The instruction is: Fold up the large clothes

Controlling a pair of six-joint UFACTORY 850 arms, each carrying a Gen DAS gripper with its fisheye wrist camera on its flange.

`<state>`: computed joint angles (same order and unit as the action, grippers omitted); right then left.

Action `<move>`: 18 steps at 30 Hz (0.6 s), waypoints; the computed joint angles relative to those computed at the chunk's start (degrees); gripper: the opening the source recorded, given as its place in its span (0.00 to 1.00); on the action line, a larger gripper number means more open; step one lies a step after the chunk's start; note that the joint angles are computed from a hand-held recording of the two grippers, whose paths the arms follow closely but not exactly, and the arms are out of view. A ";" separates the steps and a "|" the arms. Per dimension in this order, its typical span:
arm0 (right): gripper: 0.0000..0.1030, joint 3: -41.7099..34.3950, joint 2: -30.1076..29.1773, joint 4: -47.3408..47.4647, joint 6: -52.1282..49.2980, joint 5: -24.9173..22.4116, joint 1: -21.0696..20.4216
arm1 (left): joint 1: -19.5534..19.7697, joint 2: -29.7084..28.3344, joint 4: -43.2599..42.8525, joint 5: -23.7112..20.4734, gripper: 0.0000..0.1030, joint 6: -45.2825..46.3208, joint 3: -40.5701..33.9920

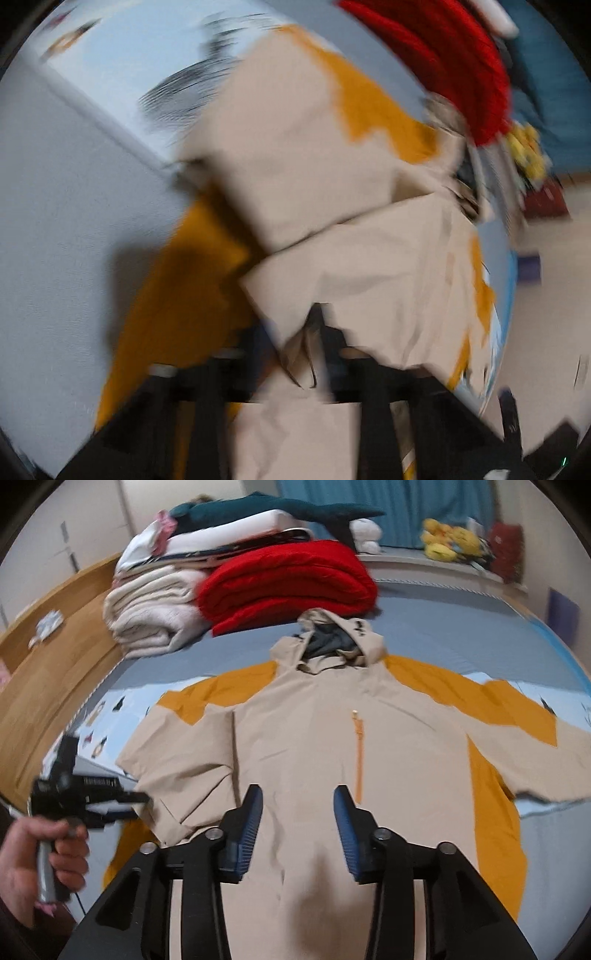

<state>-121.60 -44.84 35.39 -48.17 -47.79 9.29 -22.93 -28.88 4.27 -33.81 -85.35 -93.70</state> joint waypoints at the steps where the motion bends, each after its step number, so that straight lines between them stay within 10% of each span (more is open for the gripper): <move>1: 0.43 0.17 -0.18 0.79 -1.41 -0.18 0.13 | -0.45 -0.87 3.09 1.22 0.07 2.02 -2.63; 8: 0.45 -0.03 -1.96 2.94 -6.96 -4.12 1.64 | -1.69 -8.11 -2.19 14.45 0.08 24.66 -16.46; 13: 0.56 -1.79 -3.86 5.52 -9.83 -8.40 2.06 | -1.05 -12.50 -15.77 13.76 0.23 37.58 -22.58; 18: 0.57 -4.69 -6.67 0.51 -6.57 -9.17 3.11 | -0.79 -10.54 -8.87 11.26 0.24 30.24 -19.76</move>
<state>-126.29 -51.50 35.91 -54.74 -56.96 12.40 -23.71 -39.42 -4.60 -22.56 -55.11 -113.46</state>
